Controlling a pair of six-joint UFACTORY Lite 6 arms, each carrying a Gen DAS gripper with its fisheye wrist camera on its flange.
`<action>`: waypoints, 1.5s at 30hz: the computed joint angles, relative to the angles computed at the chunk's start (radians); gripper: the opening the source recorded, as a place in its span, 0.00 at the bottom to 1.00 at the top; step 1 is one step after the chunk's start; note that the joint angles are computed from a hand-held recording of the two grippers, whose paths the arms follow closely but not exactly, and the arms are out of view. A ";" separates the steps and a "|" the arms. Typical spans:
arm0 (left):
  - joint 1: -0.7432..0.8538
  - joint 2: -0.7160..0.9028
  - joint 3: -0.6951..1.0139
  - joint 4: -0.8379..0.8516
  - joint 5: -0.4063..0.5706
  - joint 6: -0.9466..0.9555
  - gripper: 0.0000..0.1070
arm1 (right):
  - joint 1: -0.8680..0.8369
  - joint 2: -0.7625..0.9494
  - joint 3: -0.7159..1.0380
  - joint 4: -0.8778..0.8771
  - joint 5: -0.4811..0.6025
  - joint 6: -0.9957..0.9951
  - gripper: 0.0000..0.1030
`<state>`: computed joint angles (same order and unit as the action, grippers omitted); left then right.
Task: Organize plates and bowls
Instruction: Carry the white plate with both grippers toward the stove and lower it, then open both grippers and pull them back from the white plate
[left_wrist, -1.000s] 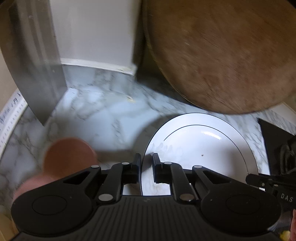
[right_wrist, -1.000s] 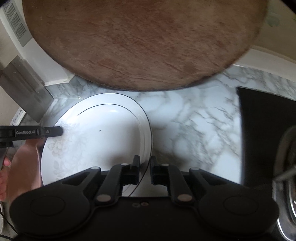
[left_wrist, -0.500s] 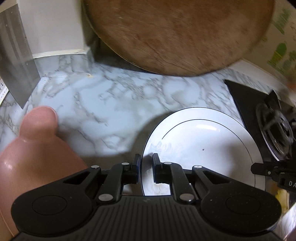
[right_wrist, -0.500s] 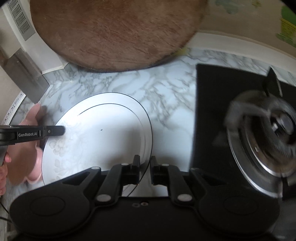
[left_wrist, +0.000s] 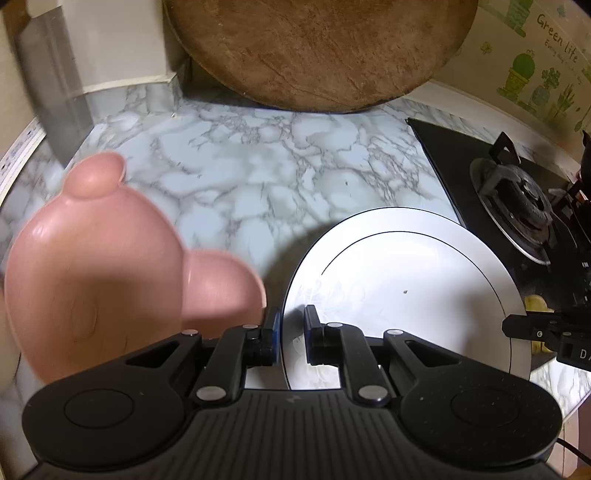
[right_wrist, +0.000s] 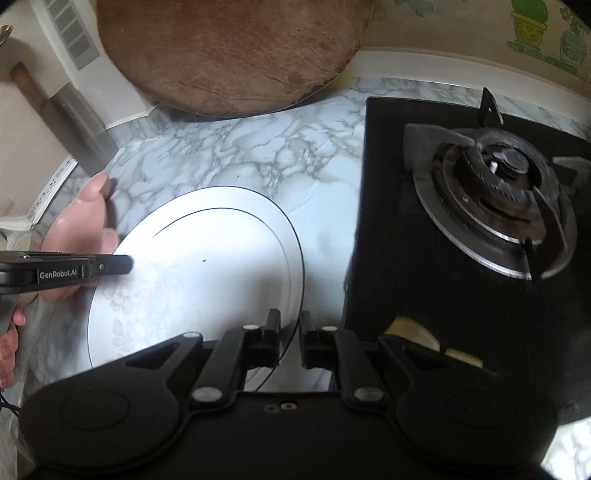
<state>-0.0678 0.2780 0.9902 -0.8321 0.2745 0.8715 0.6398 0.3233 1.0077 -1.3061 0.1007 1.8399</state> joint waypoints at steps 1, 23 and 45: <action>0.002 -0.024 -0.031 -0.017 -0.004 0.015 0.11 | 0.010 -0.011 -0.016 -0.050 0.003 0.056 0.08; 0.014 -0.192 -0.227 -0.188 -0.046 0.209 0.11 | 0.084 -0.066 -0.109 -0.217 0.091 0.251 0.20; 0.506 -0.612 -0.476 -0.226 0.159 0.410 0.73 | 0.376 0.035 0.182 -0.218 0.222 0.097 0.93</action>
